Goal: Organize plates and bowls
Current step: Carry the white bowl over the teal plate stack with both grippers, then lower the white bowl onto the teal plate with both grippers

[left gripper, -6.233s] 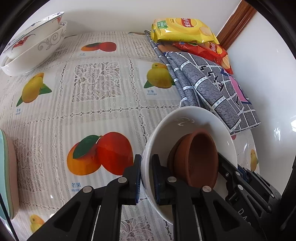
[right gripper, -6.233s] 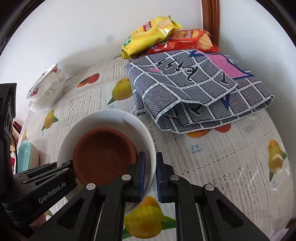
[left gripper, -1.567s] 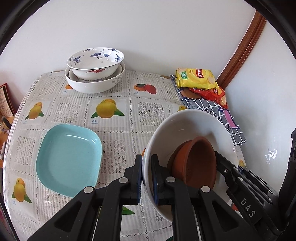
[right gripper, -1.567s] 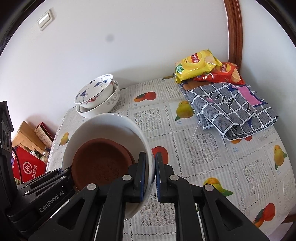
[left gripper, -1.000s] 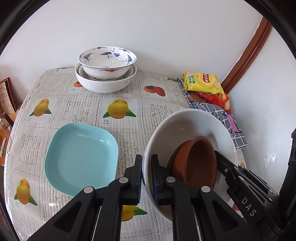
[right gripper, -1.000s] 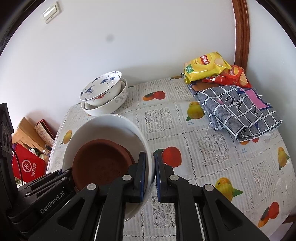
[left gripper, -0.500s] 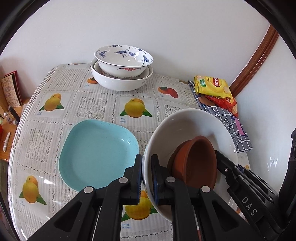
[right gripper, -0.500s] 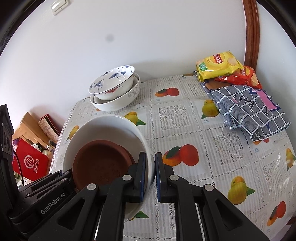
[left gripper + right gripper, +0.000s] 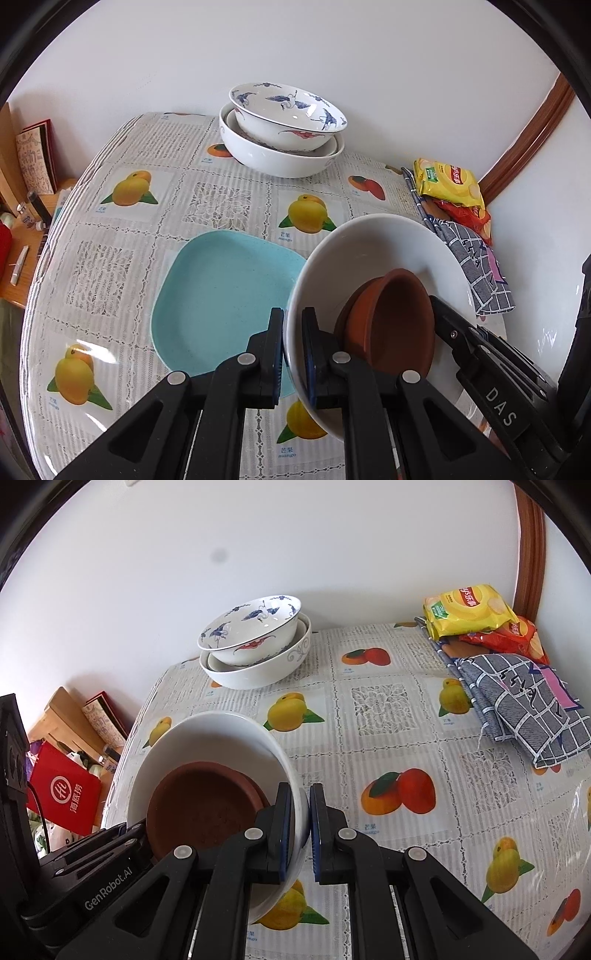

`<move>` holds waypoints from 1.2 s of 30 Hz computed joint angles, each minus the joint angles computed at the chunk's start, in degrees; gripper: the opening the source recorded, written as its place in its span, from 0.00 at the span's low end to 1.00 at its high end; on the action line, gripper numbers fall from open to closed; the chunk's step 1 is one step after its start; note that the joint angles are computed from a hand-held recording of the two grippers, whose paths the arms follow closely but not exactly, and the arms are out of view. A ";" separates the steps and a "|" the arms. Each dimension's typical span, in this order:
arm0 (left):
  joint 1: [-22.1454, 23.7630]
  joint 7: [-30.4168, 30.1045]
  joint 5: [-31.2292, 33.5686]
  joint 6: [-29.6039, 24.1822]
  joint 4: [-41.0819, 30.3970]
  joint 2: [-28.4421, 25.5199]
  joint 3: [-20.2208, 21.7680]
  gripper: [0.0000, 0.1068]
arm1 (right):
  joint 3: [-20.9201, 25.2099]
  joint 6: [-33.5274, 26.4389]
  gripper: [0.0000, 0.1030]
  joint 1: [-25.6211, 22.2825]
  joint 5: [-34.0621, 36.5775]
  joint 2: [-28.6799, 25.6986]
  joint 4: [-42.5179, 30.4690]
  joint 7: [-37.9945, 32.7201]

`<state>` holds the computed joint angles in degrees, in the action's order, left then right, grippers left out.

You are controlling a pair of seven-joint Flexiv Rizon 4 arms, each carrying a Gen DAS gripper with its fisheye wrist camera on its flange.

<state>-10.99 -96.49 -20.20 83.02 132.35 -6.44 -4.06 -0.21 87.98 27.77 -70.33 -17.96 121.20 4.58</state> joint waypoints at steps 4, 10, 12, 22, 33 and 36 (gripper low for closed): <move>1.03 2.38 -3.29 0.86 1.32 0.07 -0.55 0.09 | 1.10 -0.98 0.09 0.85 3.11 -1.53 -1.54 -2.99; 1.87 4.01 -5.57 1.34 2.43 -0.04 -0.31 0.10 | 1.30 -1.96 0.09 3.35 8.68 -3.46 -3.31 -8.01; 2.22 4.63 -6.53 1.54 2.80 -0.15 -0.45 0.10 | 1.03 -2.10 0.09 4.31 10.62 -4.08 -3.83 -9.61; 3.63 5.53 -8.01 1.74 3.61 -1.31 -0.34 0.10 | 0.43 -3.05 0.09 8.21 20.44 -7.10 -6.30 -18.37; 5.08 4.57 -6.49 0.58 2.80 -3.28 0.24 0.10 | 2.02 -4.45 0.09 9.74 31.22 -10.63 -9.30 -27.69; 5.58 4.78 -6.47 0.92 2.71 -3.99 -0.04 0.10 | 1.80 -4.52 0.09 10.37 33.25 -11.42 -9.87 -29.41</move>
<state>-5.41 -91.71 -26.68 83.94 135.06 -10.43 -4.10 1.59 83.46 38.14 -37.07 -29.38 111.32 -24.83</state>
